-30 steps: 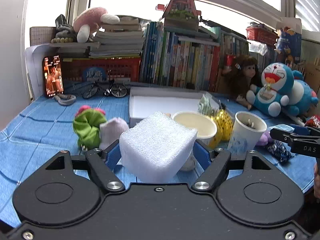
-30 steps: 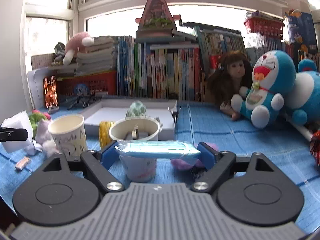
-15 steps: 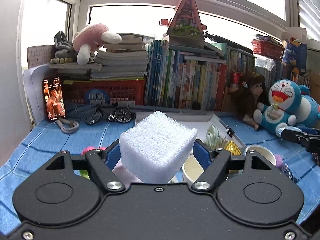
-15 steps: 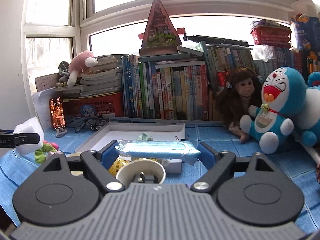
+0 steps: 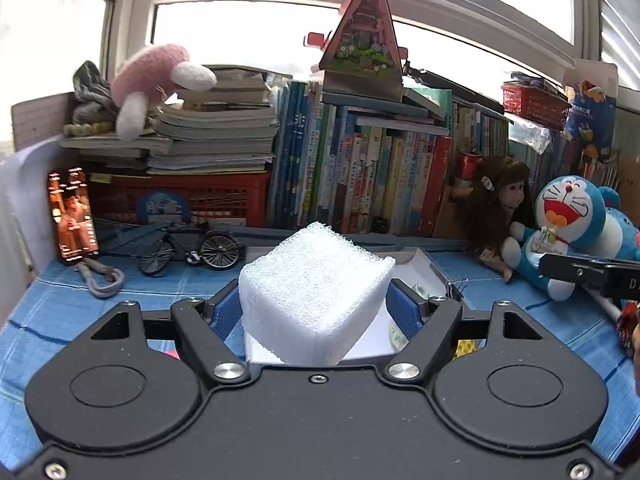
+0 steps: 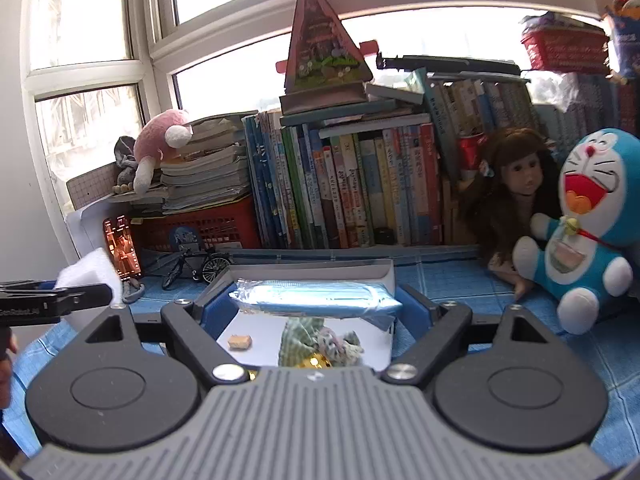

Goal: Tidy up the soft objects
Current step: 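Lift both held items, carry them into the white tray and open both grippers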

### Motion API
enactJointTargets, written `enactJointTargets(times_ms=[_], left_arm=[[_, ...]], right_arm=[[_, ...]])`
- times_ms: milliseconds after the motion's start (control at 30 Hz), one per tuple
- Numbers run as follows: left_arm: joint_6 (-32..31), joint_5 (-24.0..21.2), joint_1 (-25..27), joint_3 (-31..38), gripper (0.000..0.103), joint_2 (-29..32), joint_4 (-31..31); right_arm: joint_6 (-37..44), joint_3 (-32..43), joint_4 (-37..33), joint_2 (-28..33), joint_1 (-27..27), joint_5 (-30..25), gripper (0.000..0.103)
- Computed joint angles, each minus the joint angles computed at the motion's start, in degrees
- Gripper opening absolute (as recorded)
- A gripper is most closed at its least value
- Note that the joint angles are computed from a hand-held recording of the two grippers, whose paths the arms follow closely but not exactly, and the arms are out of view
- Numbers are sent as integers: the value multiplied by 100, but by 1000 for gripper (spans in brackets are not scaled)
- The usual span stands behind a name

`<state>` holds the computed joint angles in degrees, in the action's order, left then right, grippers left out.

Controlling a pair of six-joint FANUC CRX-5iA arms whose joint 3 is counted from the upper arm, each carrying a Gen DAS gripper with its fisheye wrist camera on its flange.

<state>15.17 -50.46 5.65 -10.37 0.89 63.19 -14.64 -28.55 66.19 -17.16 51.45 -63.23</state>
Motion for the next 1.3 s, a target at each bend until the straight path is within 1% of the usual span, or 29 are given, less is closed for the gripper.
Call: enactJointTargets(times_ms=[133,167,233,333,400,467,533,633,700,800,867,1000,1200,1300], left_arm=[[794,-247,-169,814,74,521,-648],[1110,-339,-212,1076,74,689,-874],[1651,-675,-282,1644,74,1059,-1287],[2354,-968,-410,2303,74,1515,-1774],[2685,-1125,-500,2707,74,1816,-2015],[2941,-1298,-595,3142,74,2130,-2257],[3156,-1455,-687,3521,74,2407,-2463],[3689,-1814,-814,4252,74,2899,-2795],[4042,-1943,-880,4618,74,3148,-2955],[4336,-2142,-965,5109,74,3478,-3152],[4404,-2267,-1020,5401,74,3664,-3294],[4546,-2376,-1148,5823,74,3913,-3638],[4630,-2558,-1218,6092,74,4142,-3703],[4625,-2598,-1255,6111,74,4177,-3795]], right_arm=[[488,352,-409,213,-351,357,86],[620,445,-528,277,-433,427,86],[948,674,-880,422,-620,589,86],[1458,1035,-1428,686,-896,737,86],[1834,1268,-1723,895,-1057,751,86],[2262,1454,-1862,1126,-1178,675,86],[2694,1657,-2207,1318,-1344,726,86],[3190,2019,-2831,1594,-1563,734,86],[3404,2196,-3023,1757,-1651,716,86],[3641,2411,-3143,1973,-1749,691,86],[3747,2574,-3344,2086,-1826,715,86],[3950,2896,-3656,2322,-1941,556,86],[4027,2913,-3994,2388,-2050,540,86],[4147,2942,-4291,2386,-2131,573,89]])
